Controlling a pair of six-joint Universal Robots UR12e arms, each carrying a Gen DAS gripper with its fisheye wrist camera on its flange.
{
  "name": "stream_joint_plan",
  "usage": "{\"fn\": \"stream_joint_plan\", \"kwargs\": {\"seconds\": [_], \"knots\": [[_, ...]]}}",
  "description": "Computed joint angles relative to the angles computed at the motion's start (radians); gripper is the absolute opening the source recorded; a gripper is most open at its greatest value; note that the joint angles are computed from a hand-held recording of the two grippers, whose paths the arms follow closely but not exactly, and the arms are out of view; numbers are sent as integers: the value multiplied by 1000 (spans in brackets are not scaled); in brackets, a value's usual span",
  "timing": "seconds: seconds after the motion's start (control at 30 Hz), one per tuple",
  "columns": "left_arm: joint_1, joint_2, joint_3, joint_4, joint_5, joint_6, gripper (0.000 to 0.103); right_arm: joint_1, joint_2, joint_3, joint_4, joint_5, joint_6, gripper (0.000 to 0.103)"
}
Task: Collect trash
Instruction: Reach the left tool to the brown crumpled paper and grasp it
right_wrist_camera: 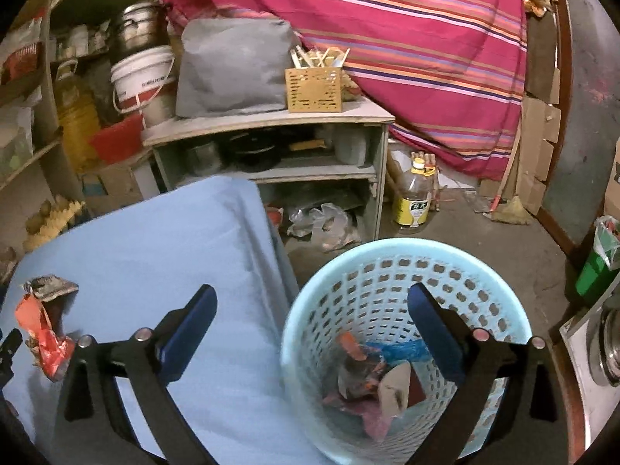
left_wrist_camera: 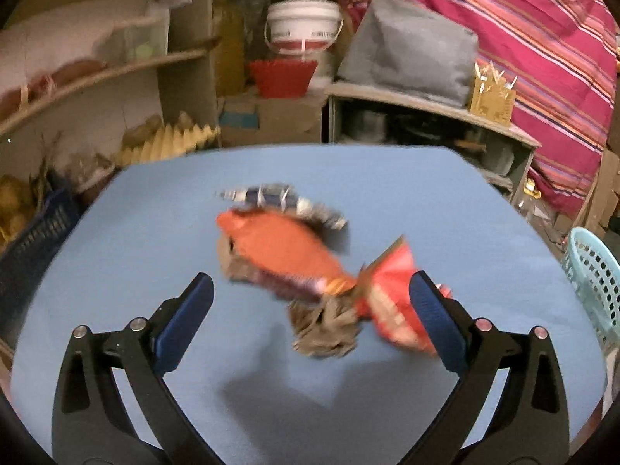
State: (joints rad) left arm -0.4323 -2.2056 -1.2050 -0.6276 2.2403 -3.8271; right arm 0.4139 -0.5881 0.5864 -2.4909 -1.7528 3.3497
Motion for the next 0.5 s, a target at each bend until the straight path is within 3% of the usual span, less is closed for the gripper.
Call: {"fn": "stream_joint_plan", "kwargs": {"seconds": [0.23, 0.37, 0.5], "knots": [[14, 2, -28, 2, -62, 22, 97, 48, 71, -123, 40, -173, -8, 98], [29, 3, -35, 23, -133, 28, 90, 46, 80, -150, 94, -98, 1, 98], [52, 9, -45, 14, -241, 5, 59, 36, 78, -147, 115, 17, 16, 98]]}}
